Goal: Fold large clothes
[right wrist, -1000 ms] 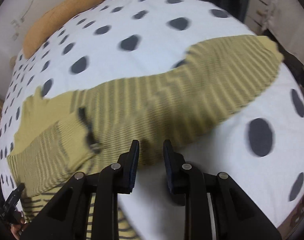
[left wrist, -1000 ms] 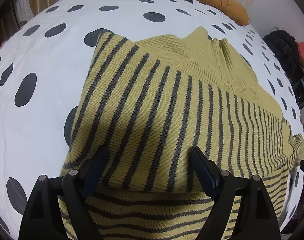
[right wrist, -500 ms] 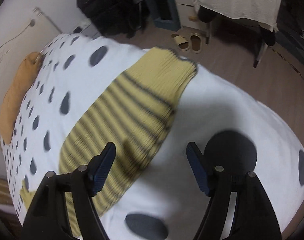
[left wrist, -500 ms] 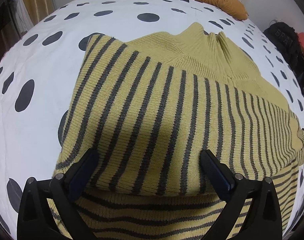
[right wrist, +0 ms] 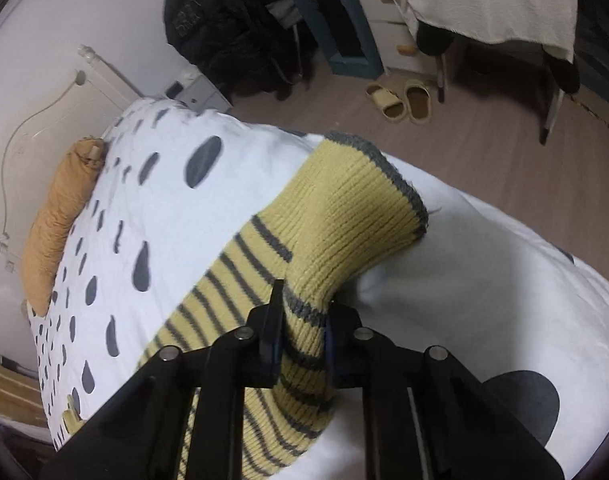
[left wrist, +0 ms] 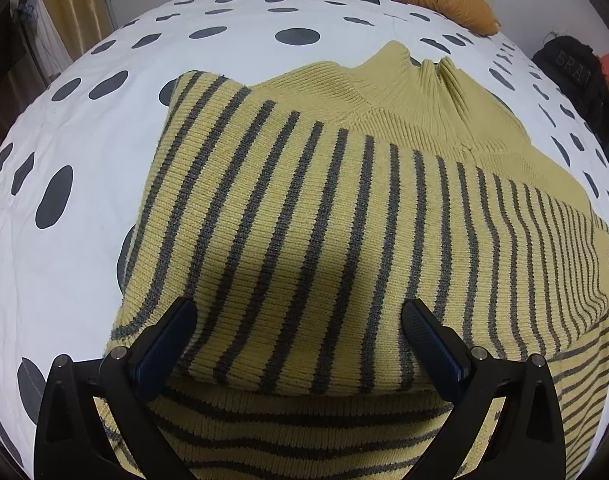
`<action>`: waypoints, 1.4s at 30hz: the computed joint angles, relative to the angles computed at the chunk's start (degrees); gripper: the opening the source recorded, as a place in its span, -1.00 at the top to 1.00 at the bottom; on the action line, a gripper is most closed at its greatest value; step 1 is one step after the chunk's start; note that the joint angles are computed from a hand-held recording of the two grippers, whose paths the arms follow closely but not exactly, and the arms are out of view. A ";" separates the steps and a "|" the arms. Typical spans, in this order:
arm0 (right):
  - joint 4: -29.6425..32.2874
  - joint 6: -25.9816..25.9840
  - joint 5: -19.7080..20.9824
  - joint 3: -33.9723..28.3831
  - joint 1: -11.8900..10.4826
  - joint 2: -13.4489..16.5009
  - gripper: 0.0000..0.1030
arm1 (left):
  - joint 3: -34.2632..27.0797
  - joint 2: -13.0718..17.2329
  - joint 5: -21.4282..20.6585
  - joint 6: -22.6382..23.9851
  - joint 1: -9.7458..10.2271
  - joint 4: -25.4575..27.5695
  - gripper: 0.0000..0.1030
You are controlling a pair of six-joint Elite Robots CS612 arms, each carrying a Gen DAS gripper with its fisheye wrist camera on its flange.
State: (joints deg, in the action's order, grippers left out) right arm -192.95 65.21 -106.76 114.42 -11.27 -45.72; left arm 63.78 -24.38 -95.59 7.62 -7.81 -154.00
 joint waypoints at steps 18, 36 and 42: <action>-16.85 -12.08 20.84 -18.77 15.30 4.57 0.71 | -0.93 -1.50 -11.68 -5.91 3.58 3.49 -0.99; 15.84 -10.53 37.26 -48.62 23.29 22.29 -0.25 | -4.78 -0.49 -20.33 -7.93 7.33 9.40 -0.99; 17.20 -16.73 28.87 -38.16 23.68 14.41 -0.26 | -3.07 -0.93 -14.47 -5.56 5.29 5.51 -0.98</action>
State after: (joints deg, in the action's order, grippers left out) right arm -175.75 48.48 -77.89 76.26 12.41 -31.30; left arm 60.70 -25.31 -110.05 2.06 -2.52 -148.50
